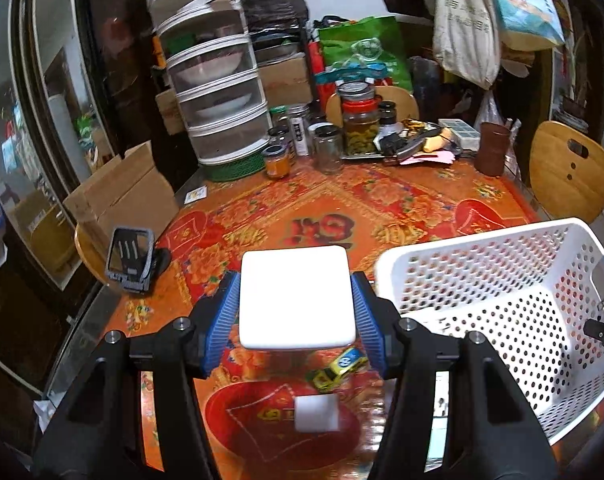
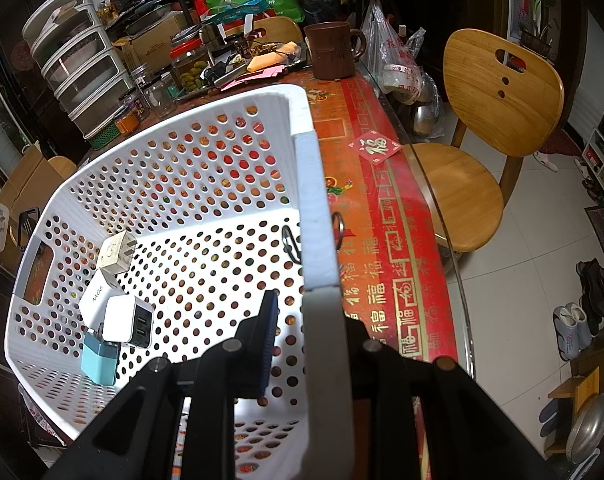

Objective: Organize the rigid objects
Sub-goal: 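Carry the white charger into the basket and open the left tool, then grasp the pink polka-dot adapter with the left tool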

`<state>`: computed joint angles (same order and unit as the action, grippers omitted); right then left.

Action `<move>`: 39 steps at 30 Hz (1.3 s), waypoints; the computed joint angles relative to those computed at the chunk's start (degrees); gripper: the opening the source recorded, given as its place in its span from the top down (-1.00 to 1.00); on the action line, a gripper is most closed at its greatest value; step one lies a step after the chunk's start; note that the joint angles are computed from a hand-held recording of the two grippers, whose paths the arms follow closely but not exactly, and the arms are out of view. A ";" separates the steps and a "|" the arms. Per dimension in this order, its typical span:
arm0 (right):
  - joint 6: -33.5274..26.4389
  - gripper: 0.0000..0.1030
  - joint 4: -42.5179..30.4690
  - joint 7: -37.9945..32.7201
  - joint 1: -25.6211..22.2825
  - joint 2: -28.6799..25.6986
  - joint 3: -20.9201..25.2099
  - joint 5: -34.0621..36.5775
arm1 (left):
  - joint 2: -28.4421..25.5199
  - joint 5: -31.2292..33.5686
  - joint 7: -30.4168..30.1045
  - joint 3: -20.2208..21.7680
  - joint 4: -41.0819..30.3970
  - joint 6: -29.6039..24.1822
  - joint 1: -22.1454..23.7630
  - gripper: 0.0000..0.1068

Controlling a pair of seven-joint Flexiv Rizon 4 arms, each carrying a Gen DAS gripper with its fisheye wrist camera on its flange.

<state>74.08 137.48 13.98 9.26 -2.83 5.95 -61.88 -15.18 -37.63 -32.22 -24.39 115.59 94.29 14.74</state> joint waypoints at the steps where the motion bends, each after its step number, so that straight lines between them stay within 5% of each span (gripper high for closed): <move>1: 0.00 0.55 0.00 0.00 0.00 0.00 0.00 0.00 | 0.30 0.14 0.05 -0.31 0.37 0.00 -0.33 0.01; 6: -0.06 0.55 0.04 -0.09 0.02 0.05 0.06 0.12 | 0.88 4.33 -2.41 3.51 1.30 0.08 -6.00 0.01; 16: -0.03 0.54 0.06 -0.08 0.02 0.03 0.07 0.08 | -0.77 23.50 -15.58 20.68 -1.61 -8.77 -24.20 0.00; 26: -0.08 0.54 0.02 -0.19 0.09 -0.02 0.09 0.16 | -3.40 33.03 -21.27 22.71 -5.36 -18.38 -26.23 -0.01; 29: -0.09 0.54 0.00 -0.14 0.11 -0.03 0.08 0.17 | -3.06 34.38 -22.47 23.09 -4.82 -16.53 -26.33 -0.02; 35: -0.21 0.51 0.05 -0.33 0.44 0.00 0.33 0.68 | 0.08 22.82 -11.55 15.40 -1.27 -17.13 -19.31 -0.07; 37: -0.14 0.51 0.12 -0.03 0.49 0.07 0.30 0.39 | 1.93 10.89 -3.41 10.84 0.09 -17.54 -14.79 -0.27; 39: -0.37 0.51 0.06 -0.28 0.62 0.10 0.44 0.82 | 2.61 3.89 1.42 9.94 0.06 -16.33 -13.24 -0.69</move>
